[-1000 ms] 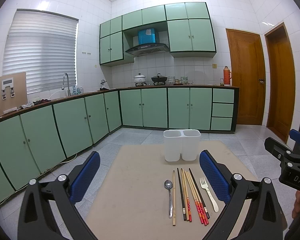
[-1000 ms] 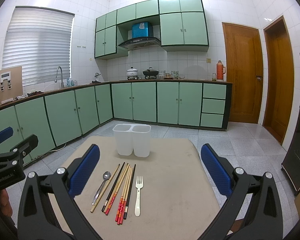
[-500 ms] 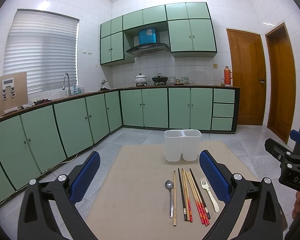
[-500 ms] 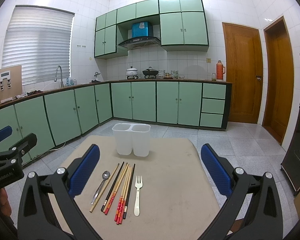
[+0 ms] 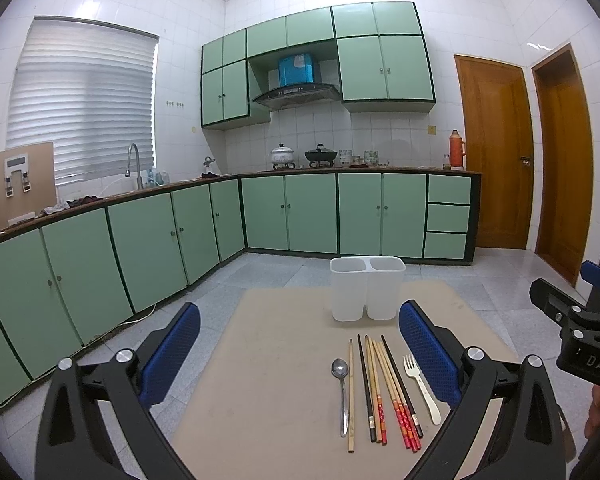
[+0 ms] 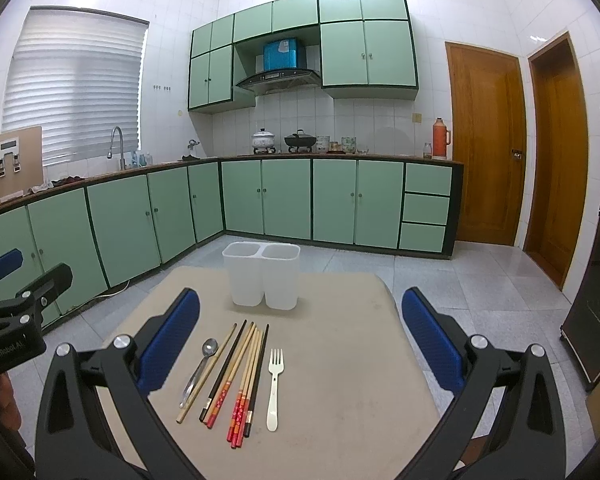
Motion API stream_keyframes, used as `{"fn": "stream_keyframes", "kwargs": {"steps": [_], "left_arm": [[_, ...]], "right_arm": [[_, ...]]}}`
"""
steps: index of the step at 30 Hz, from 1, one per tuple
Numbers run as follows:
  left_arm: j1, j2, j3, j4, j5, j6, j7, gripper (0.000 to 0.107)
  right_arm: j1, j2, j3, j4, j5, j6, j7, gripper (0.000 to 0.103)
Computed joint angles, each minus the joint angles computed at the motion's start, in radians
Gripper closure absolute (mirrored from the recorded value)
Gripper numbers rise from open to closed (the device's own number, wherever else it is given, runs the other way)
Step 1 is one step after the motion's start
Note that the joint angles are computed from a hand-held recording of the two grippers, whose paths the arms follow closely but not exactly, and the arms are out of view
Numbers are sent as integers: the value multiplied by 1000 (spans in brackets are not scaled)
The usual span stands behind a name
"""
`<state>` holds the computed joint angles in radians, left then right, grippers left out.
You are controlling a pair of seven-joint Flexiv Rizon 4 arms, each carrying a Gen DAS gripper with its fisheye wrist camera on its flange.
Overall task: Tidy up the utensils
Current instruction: 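Move the right tool over the white fork while the left tool moves over the metal spoon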
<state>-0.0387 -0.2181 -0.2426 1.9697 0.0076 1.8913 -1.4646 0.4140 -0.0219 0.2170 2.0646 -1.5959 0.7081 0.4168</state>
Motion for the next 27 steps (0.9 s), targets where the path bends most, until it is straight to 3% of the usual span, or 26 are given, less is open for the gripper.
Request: {"fn": "stream_keyframes", "kwargs": {"steps": [4,10,12,16,19,21,27], "left_arm": [[-10,-8,11,-11,-9,-13,7,10],[-163,-77,177,-86,-104,-84,73,10],[-244,-118,271,-128,-136,-122,84,10],[-299,-188,345,-204,-142,-224,95,10],[-288,-242,340,-270,-134,-314,95,10],[-318,-280,375,-317,-107,-364,60,10],[-301,-378,350,-441,-53,-471,29,10]], "right_arm": [[0,-9,-3,-13,17,7,-10,5],[-16,-50,-25,-27,88,73,-49,5],[-21,-79,-37,-37,122,102,-74,5],[-22,-142,-62,-65,190,140,-124,5],[-19,-201,-84,-99,267,179,-196,5],[-15,-245,-103,-131,307,208,-240,5],[3,-352,-156,-215,433,259,-350,5]]}}
